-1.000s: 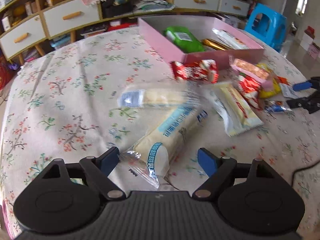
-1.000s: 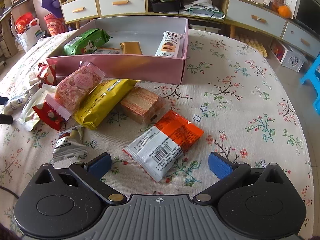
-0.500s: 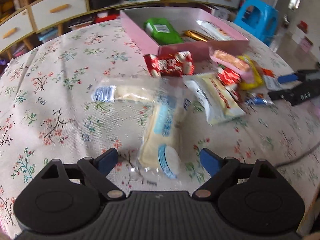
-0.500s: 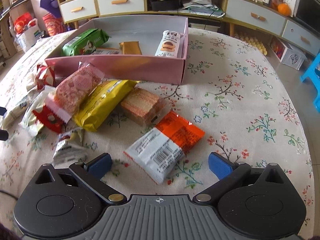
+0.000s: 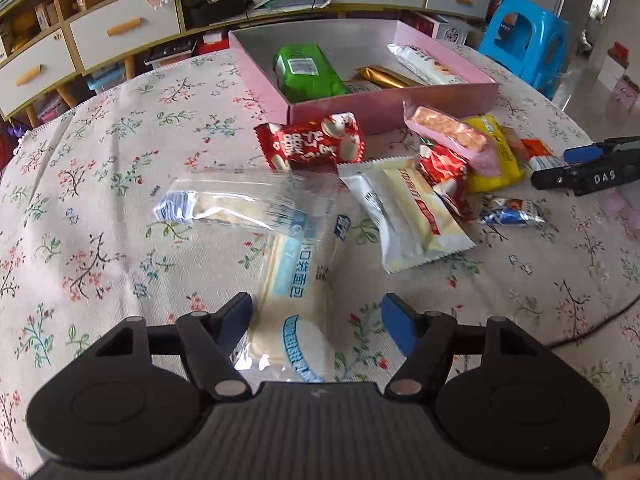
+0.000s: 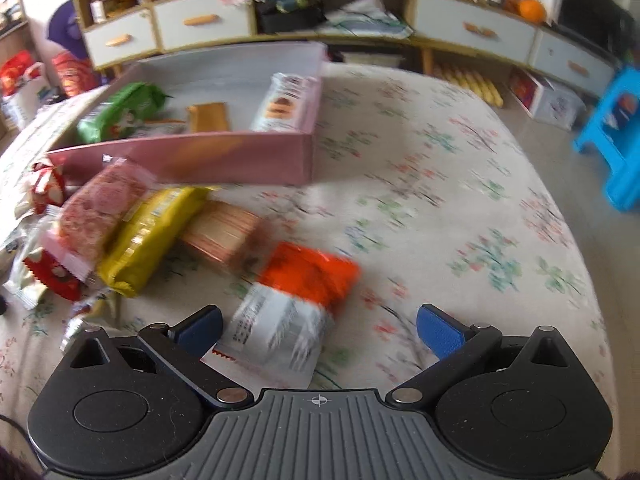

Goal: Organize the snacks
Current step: 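Move the left gripper over the clear bread bag while the right approaches the orange-white packet, then close the left gripper on the clear bread bag while the right grasps the orange-white packet, then carry both held packets into the pink box and open both grippers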

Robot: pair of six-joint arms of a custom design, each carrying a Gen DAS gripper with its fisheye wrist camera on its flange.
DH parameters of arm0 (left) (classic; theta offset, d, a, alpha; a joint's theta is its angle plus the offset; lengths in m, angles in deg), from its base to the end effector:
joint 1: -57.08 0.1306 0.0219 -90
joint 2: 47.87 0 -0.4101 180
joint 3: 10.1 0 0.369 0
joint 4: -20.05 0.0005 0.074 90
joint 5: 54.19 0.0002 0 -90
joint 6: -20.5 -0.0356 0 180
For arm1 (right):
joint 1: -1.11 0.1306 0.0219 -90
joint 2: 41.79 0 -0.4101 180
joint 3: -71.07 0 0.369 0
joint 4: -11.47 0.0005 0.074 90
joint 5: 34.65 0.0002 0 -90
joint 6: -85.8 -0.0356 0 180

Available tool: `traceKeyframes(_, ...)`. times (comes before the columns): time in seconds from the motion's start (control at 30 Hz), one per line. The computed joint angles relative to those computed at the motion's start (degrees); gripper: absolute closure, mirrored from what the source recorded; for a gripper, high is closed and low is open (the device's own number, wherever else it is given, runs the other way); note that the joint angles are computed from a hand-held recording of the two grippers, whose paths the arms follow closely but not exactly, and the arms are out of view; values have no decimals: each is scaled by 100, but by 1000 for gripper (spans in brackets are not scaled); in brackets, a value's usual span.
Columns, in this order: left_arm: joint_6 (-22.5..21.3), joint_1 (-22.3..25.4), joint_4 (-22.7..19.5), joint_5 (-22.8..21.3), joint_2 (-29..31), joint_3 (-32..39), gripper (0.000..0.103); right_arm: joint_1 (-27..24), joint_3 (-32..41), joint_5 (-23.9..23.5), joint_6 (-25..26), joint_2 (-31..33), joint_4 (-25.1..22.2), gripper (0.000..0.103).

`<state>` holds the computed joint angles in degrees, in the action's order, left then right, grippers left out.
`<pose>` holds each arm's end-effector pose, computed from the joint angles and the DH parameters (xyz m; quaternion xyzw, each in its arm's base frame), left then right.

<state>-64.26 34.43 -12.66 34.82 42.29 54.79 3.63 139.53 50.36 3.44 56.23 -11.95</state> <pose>0.3827 -0.1596 0.2902 0.1431 0.9505 -0.0584 0.2697 0.4653 0.0231 0.2671 -0.0977 0.9424 0.0271 0.3187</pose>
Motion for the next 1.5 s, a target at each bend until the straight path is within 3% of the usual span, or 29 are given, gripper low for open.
traceKeyframes(0.13,186,-60,-106,-44,-14,21,38,-115,61,70,-136,-50,-330,0)
traceKeyframes(0.3,644,-144,21,-455,73,66,42,-2,-91,-120,66,-37,79,0)
traceKeyframes(0.4,734,-164,80,-633,111,85,48,85,-130,-219,164,13,354,0)
traceKeyframes(0.53,841,-128,146,-664,99,70,63,83,-81,-240,139,20,304,6)
traceKeyframes(0.63,912,-111,81,-632,85,89,69,65,-119,-338,228,-40,333,22)
traceKeyframes(0.7,938,-120,-20,-635,92,138,72,62,-141,-407,265,-81,367,46)
traceKeyframes(0.8,1049,-121,-137,-581,94,181,73,63,-70,-381,155,-91,261,61)
traceKeyframes(1.1,1394,-48,-360,-139,-145,177,74,-75,341,-563,-255,-3,-466,64)
traceKeyframes(1.5,1499,-108,-76,395,-524,135,75,-314,665,-1273,-766,-137,-958,64)
